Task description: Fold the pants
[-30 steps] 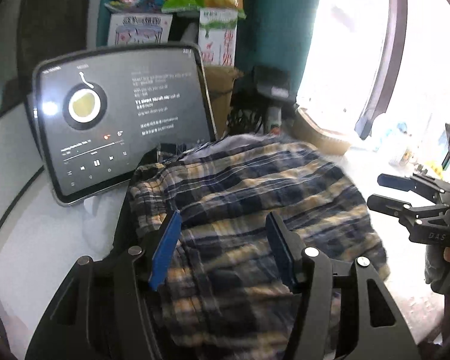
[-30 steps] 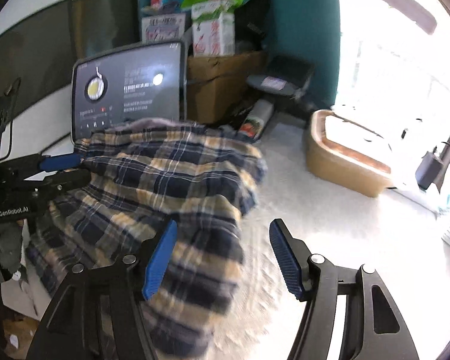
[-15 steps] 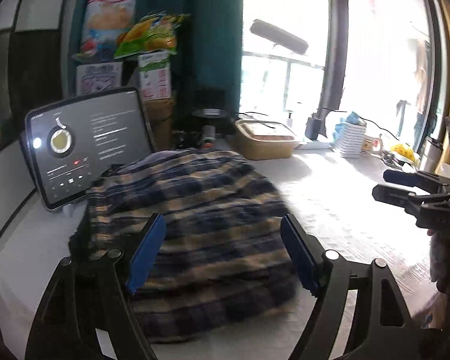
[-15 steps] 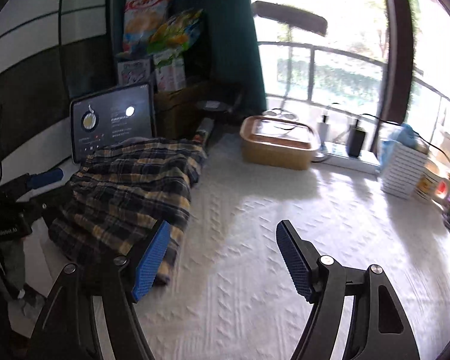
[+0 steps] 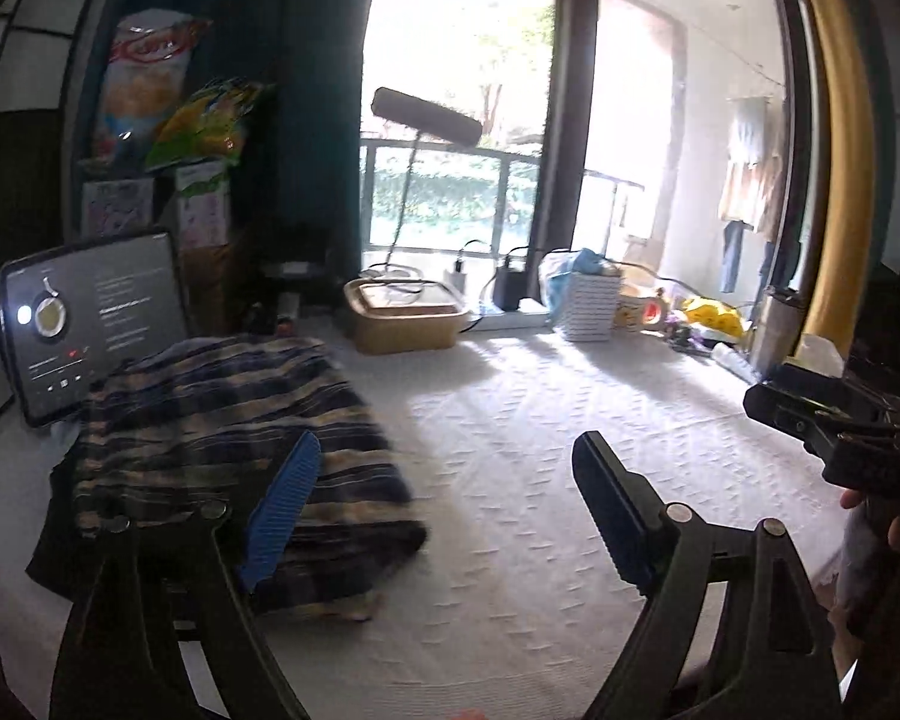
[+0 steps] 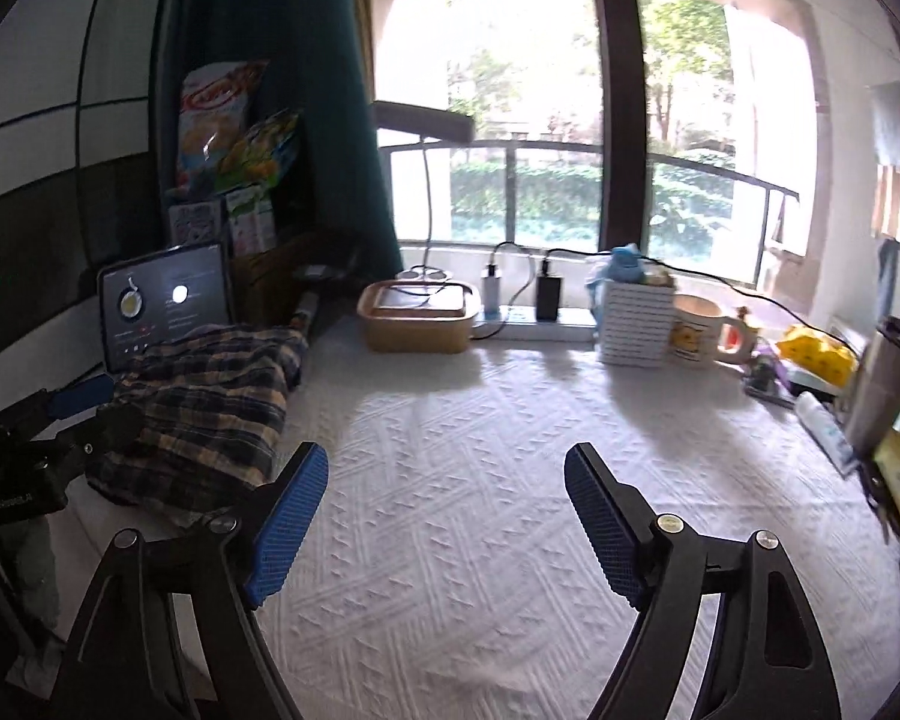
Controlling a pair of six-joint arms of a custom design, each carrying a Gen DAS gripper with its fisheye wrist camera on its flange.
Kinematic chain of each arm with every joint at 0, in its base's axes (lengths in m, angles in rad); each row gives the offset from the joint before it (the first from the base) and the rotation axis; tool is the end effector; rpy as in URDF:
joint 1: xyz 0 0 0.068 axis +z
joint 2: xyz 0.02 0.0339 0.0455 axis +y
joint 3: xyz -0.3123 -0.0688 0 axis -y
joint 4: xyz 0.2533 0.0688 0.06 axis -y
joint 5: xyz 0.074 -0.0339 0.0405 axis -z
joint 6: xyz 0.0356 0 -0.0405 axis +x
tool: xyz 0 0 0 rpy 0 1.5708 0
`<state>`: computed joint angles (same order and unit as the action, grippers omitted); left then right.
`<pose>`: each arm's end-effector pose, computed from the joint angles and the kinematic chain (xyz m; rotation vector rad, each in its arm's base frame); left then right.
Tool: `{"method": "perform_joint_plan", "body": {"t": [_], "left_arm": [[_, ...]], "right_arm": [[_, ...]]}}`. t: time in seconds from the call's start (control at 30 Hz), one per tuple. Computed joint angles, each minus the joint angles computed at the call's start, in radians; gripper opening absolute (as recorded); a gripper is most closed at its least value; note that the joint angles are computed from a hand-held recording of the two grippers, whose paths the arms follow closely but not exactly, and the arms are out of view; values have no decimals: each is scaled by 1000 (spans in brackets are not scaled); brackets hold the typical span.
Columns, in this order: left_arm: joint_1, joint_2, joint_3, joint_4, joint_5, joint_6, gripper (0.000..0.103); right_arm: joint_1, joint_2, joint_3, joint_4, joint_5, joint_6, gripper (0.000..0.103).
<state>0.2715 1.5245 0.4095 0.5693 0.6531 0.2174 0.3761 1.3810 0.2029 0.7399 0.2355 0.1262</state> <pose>0.2547 0.0484 0.1714 0.3237 1.9899 -0.3811 0.2000 0.0701 0.1630 -0.0996 1.9947 0.0865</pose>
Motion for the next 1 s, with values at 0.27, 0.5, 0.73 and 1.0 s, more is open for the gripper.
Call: {"method": "perform_joint_plan", "body": {"t": [0.27,0.5,0.73,1.0], "left_arm": [[-58,-78,-50,39,-30,-46,96],[-117,-109,-41,6,-105,-44,101],[-161,-121,-93,96,-159,-31,101],[-153,-88,-97,128,-192,-65,101]], "right_arm": [[-65,-304,-90,-135,30,-7,89],[-157,-349,-127,-112,-32,5,92],[-154,-263,-135,-37,-44,14,92],[-138,-217,-131,-12,-34,21,92]]}}
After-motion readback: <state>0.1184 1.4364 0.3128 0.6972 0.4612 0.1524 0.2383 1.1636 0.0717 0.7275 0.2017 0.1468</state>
